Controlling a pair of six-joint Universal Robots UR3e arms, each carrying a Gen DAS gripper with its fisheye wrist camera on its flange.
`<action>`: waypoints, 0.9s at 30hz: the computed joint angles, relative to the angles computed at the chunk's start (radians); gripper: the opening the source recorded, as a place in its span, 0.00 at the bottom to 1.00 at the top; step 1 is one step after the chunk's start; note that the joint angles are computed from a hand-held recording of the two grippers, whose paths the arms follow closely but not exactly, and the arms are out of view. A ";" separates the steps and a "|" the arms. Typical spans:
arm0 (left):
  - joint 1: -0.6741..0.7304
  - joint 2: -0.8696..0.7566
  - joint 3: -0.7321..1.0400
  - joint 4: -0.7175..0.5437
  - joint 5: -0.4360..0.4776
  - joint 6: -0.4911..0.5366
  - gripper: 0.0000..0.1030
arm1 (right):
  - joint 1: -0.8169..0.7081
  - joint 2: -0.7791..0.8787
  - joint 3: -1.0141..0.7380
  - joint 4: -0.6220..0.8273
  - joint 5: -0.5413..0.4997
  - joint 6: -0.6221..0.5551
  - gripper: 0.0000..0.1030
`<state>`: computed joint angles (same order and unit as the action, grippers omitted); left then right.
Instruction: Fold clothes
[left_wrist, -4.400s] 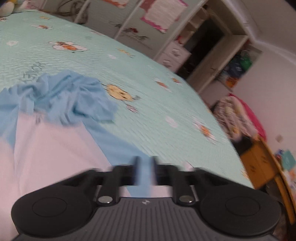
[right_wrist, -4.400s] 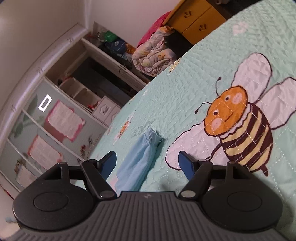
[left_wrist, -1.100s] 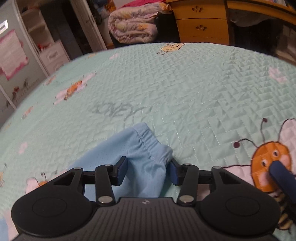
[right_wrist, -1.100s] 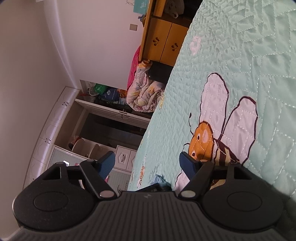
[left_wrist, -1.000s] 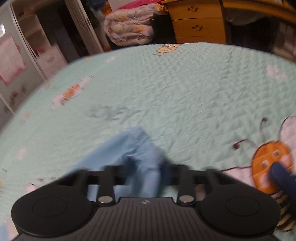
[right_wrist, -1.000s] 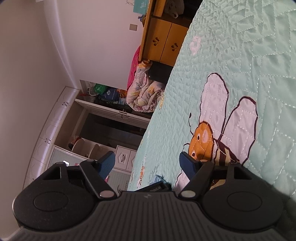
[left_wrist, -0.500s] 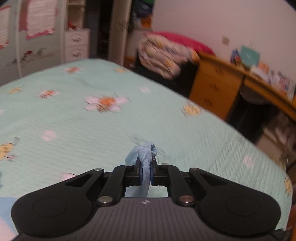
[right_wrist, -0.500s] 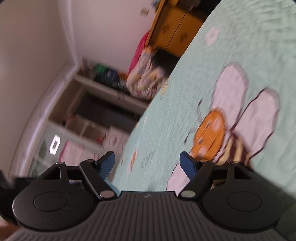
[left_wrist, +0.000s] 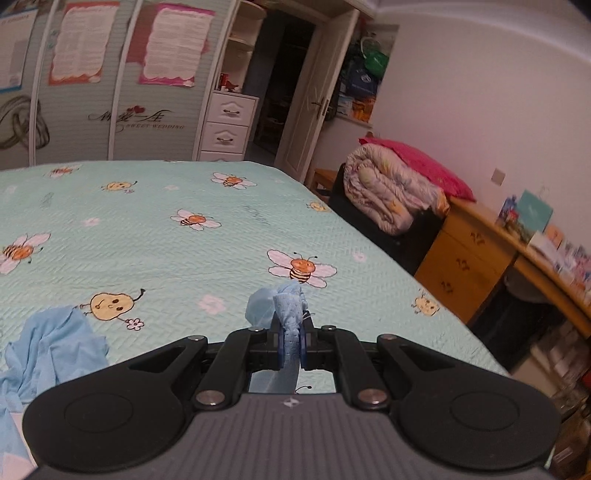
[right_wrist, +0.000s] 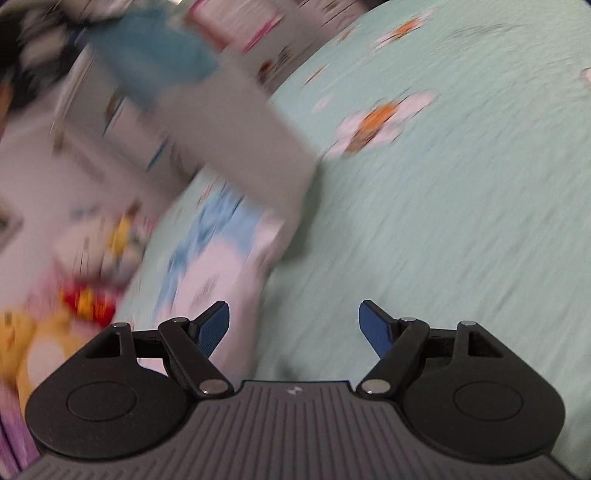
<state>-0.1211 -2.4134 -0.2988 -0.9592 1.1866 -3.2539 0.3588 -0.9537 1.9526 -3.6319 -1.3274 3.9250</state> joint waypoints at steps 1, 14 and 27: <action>0.020 0.044 -0.079 0.037 -0.027 0.000 0.07 | 0.025 -0.009 0.007 0.005 0.000 -0.002 0.75; 0.259 0.186 -0.285 0.079 -0.297 0.003 0.07 | 0.246 0.101 -0.223 0.167 -0.230 -0.001 0.09; 0.641 0.301 -0.496 0.328 -0.538 -0.148 0.07 | 0.378 0.181 -0.680 0.594 -0.395 -0.154 0.00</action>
